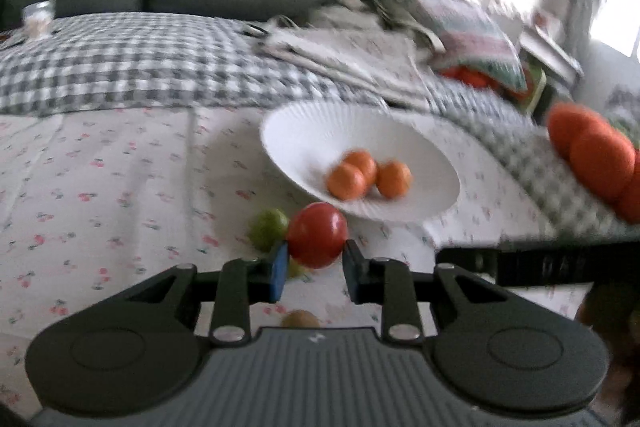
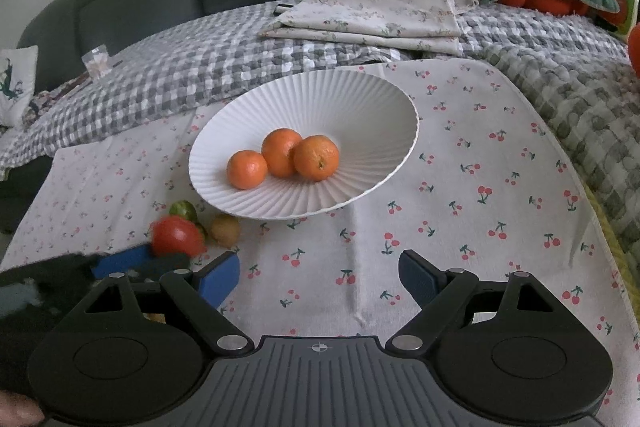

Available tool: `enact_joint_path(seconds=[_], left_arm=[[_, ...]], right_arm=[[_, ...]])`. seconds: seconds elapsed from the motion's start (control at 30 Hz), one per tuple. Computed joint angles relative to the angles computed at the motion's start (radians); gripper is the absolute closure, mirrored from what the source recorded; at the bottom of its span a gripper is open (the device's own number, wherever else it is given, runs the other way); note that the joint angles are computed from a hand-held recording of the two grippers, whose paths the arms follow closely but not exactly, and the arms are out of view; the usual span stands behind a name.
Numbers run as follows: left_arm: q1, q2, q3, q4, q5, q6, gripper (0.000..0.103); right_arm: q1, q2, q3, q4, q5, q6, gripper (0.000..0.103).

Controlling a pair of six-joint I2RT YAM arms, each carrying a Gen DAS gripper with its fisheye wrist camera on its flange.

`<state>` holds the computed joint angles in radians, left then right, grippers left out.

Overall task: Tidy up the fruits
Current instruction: 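Grasp the red tomato with the left tool while the right tool grasps a brown kiwi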

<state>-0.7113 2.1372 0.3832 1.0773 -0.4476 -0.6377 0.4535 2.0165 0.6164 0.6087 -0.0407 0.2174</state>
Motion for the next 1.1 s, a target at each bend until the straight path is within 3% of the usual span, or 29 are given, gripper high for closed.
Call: enact_joint_path(seconds=[0.2,0.47,0.7,0.87,0.97,1.03,1.1], left_arm=[[0.069,-0.042,-0.106,0.093,0.005,-0.053,0.076],[0.067,-0.053,-0.115,0.067,-0.022,-0.034,0.076],[0.061,-0.072,-0.137,0.057,-0.06,-0.017,0.076],[0.069,-0.061,-0.143,0.059,-0.055,-0.017,0.076],[0.065,-0.059,-0.151,0.067,-0.065,-0.021,0.076],[0.065,-0.06,-0.15,0.065,-0.067,-0.02,0.076],[0.062,-0.065,-0.146,0.053,-0.072,-0.017,0.076]], right_arm=[[0.011,0.029,0.008,0.017,-0.025,-0.021,0.015],[0.121,0.112,-0.001,0.151,-0.044,-0.106,0.016],[0.219,0.214,0.051,0.201,-0.038,-0.147,0.023],[0.26,0.248,0.077,0.22,-0.038,-0.157,0.041],[0.276,0.263,0.086,0.24,-0.018,-0.177,0.06],[0.273,0.26,0.084,0.24,-0.027,-0.177,0.078],[0.27,0.253,0.077,0.241,-0.037,-0.177,0.079]])
